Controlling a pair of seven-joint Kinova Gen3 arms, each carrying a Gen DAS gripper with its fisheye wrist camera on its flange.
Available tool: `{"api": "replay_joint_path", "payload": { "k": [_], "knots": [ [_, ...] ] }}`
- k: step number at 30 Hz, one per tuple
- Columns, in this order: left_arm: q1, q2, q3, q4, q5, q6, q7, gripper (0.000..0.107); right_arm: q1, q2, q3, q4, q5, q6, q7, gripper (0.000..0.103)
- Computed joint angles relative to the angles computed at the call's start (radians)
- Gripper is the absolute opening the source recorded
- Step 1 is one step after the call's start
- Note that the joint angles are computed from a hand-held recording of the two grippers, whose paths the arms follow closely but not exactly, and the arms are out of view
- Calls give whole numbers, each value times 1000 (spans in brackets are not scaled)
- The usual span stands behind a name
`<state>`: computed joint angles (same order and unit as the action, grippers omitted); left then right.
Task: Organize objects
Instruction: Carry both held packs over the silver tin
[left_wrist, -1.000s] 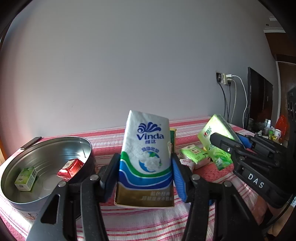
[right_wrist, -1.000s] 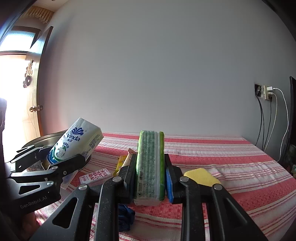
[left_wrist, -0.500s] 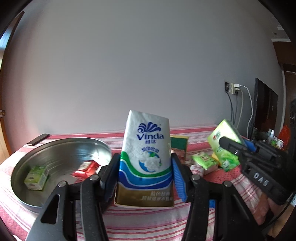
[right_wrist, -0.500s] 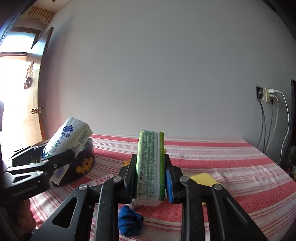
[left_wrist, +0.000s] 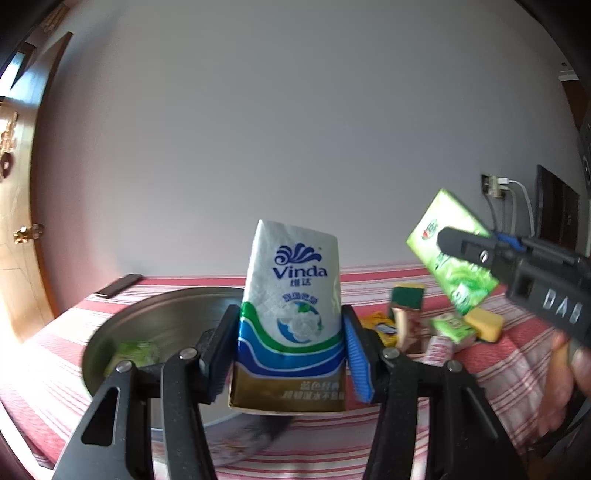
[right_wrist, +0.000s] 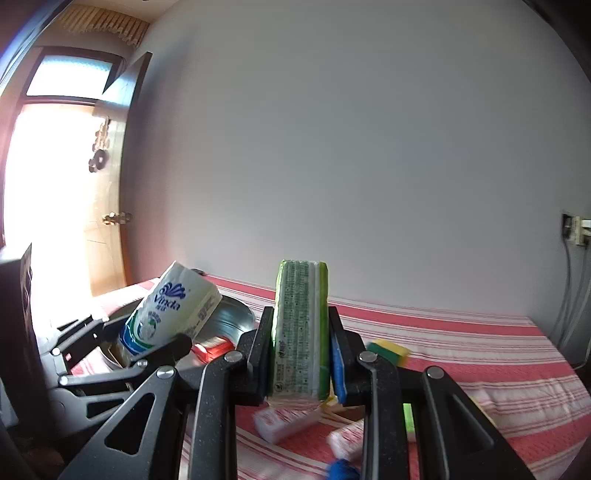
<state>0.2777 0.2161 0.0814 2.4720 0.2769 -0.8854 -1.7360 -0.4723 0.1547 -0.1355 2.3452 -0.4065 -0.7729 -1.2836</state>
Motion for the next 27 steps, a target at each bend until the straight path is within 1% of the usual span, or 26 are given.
{"api": "replay_joint_path", "payload": {
  "k": [4,6,8,11,12,13,15,20,23,27],
  "knots": [
    [-36,-10,-27,-5,11,36,-12,54,11,6,-4,-73,49,98,-24,28],
    [-68,-20,-40,-16,1,86,-11,53,10,17,-4,-112,66,142,-32,28],
    [-95,-25,-48,-21,-10,114,-3,54,5,29,-3,-150,79,183,-35,29],
    [-129,-32,-60,-37,-17,159,1,53,-14,48,8,-206,76,241,-15,29],
    [-150,-38,-60,-45,-34,180,14,53,-25,56,13,-227,66,261,0,29],
    [-157,-39,-63,-47,-47,186,21,53,-30,60,18,-240,65,277,6,29],
    [-163,-37,-69,-53,-41,192,7,53,-41,73,25,-277,63,315,14,29],
    [-188,-21,-78,-102,-44,270,-6,53,-34,114,24,-370,115,412,-36,29],
    [-206,-13,-82,-123,-63,307,4,53,-90,142,76,-431,86,468,-4,29],
    [-229,3,-88,-147,-94,337,22,53,-170,185,158,-498,45,532,44,29]
  ]
}}
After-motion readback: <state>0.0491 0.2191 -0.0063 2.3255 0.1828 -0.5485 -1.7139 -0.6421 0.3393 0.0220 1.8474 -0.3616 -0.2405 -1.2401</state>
